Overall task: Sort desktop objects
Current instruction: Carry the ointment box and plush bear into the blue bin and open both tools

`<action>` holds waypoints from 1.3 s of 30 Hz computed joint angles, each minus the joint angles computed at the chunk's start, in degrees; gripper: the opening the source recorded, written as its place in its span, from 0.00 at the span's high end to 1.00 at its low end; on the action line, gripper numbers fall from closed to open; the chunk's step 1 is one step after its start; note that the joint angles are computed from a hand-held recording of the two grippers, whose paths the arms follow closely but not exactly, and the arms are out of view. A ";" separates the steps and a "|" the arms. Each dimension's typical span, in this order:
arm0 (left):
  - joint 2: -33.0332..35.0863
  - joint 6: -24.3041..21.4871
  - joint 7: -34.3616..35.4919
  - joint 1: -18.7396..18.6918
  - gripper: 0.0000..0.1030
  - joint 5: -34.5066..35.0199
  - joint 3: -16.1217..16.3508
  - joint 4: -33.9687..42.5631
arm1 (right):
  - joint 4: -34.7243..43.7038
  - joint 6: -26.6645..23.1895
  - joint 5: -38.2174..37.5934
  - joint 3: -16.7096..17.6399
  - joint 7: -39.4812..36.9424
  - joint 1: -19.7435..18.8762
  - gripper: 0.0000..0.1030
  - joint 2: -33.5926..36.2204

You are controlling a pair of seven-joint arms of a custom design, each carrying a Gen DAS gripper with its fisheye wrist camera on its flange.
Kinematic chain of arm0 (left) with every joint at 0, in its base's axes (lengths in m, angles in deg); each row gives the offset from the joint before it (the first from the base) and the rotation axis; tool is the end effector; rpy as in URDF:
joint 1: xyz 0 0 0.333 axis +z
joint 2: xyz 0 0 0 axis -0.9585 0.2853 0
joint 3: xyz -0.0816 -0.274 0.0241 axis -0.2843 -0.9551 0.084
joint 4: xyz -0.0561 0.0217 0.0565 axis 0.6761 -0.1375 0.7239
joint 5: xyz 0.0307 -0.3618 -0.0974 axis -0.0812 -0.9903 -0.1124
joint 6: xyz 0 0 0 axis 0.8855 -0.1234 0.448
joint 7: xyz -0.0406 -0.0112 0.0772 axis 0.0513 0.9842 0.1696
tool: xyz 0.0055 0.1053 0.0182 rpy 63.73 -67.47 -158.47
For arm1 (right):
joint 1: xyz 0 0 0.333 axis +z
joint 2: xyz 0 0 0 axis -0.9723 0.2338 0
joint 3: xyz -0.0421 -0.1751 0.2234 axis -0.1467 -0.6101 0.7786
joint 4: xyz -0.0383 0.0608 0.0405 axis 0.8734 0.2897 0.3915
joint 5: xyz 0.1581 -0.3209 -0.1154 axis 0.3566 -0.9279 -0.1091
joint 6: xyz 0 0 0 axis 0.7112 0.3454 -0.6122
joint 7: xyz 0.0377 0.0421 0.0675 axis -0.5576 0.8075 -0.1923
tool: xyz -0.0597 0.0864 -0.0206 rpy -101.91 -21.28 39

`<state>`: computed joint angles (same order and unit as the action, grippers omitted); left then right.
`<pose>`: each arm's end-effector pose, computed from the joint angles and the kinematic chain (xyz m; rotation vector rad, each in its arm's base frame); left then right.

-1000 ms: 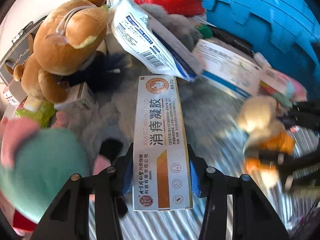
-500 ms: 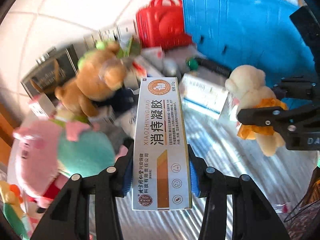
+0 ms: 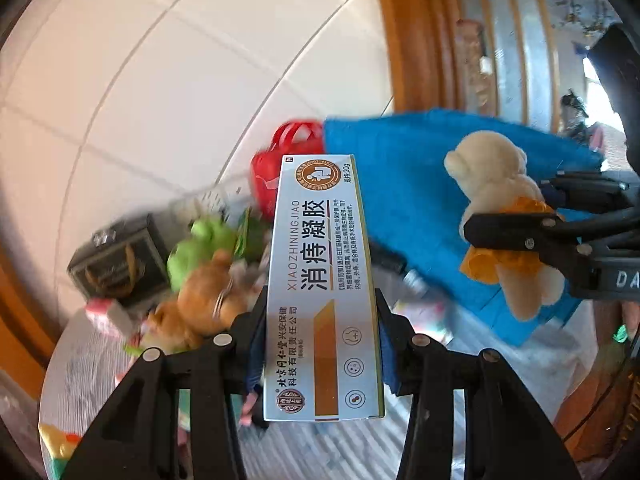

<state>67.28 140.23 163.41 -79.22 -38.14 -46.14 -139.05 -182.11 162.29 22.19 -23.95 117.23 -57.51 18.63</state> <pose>0.4993 -0.0393 0.5865 -0.8422 2.2249 -1.1989 0.4001 0.2893 0.6419 -1.6163 1.6458 -0.8648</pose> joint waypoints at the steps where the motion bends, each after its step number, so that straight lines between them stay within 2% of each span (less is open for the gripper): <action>1: -0.97 -0.89 0.66 -0.47 0.57 -0.88 0.19 0.32 | -0.27 -0.55 -0.54 0.34 0.88 -0.21 0.60 -1.25; 5: -3.40 -2.42 0.41 -2.39 0.57 -2.20 -0.49 1.50 | -0.98 -5.08 -3.97 2.74 3.93 -1.80 0.60 -7.07; 12: -7.17 -2.13 -2.15 -7.75 0.57 -2.18 -3.18 2.67 | -4.90 -10.74 -5.85 2.93 4.03 -6.09 0.60 -19.70; 17: -5.88 1.66 -8.42 -12.03 0.57 -0.49 -6.85 5.18 | -8.66 -11.61 -3.77 -0.94 -1.09 -8.66 0.59 -27.47; 24: -2.23 13.06 -19.95 -16.38 0.57 7.42 -13.70 7.19 | -14.68 -8.15 1.18 -7.69 -10.00 -11.38 0.59 -35.09; 29: -0.50 18.20 -33.69 -15.10 0.56 19.57 -19.05 7.69 | -17.59 -3.76 4.42 -10.72 -15.18 -13.53 0.58 -36.45; 31: 0.44 18.81 -41.29 -12.68 0.56 26.34 -21.69 8.53 | -18.12 -2.58 5.73 -11.42 -16.76 -14.82 0.55 -36.15; 32: 1.04 18.65 -44.57 -11.66 0.55 29.38 -22.67 9.28 | -17.77 -2.42 6.49 -11.52 -16.96 -15.94 0.49 -35.30; 33: 1.28 18.95 -46.93 -11.09 0.47 31.70 -23.18 9.52 | -17.79 -2.01 7.13 -12.13 -17.68 -16.77 0.41 -34.74; 34: 1.81 19.85 -51.40 -9.00 0.40 36.21 -24.98 10.00 | -17.51 -1.87 7.95 -12.64 -18.32 -17.43 0.35 -34.25; 35: 2.02 20.87 -55.89 -6.87 0.26 40.55 -26.78 10.18 | -17.55 -1.25 8.43 -12.74 -18.38 -18.33 0.26 -34.08; 36: 1.97 21.92 -59.42 -5.45 0.20 43.65 -27.99 10.02 | -17.63 -0.87 8.67 -12.52 -18.13 -19.48 0.20 -34.06; 37: 2.36 22.68 -61.80 -4.82 0.20 45.46 -28.35 10.38 | -17.67 -0.62 8.80 -12.12 -17.54 -20.71 0.18 -34.17; 39: 2.56 22.14 -63.26 -6.12 0.20 46.15 -26.96 10.76 | -17.94 0.46 9.23 -12.13 -17.39 -21.73 0.16 -34.50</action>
